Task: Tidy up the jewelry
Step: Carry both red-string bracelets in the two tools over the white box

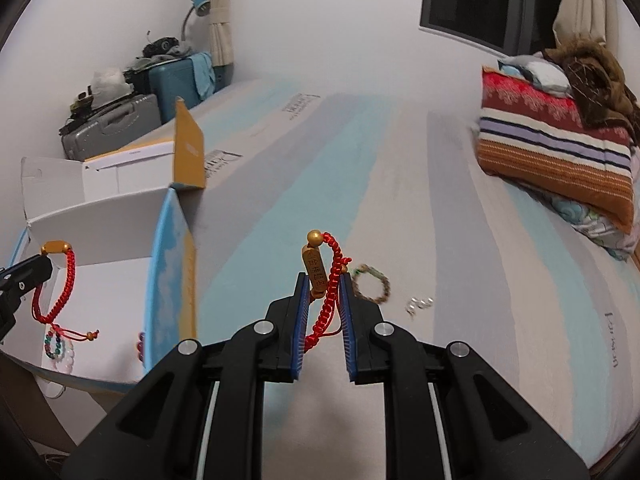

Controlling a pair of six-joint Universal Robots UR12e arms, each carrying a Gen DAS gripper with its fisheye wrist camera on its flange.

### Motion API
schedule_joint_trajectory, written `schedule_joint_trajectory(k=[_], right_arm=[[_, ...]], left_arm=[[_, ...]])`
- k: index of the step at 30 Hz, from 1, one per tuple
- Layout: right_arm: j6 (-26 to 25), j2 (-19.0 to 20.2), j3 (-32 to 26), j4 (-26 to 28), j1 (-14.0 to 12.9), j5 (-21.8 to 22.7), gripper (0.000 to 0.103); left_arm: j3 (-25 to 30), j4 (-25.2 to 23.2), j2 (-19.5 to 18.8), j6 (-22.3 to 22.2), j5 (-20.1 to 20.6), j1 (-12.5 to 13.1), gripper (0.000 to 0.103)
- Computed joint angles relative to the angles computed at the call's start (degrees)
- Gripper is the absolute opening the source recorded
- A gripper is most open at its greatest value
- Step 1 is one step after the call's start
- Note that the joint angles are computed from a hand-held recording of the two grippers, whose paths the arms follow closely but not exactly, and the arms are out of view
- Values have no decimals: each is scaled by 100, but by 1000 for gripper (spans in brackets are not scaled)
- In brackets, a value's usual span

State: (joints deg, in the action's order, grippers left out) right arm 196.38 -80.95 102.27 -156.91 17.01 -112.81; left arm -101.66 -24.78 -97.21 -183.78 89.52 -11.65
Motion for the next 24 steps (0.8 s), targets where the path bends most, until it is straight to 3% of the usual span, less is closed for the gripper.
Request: schedule_joint_trajectory(k=[13, 24], right_arm=[[-185, 344, -398, -547, 329, -42, 14], [-648, 694, -711, -1095, 601, 239, 14]], left_arm=[[-245, 306, 209, -102, 287, 349, 6], [-408, 488, 305, -131, 354, 622, 7]])
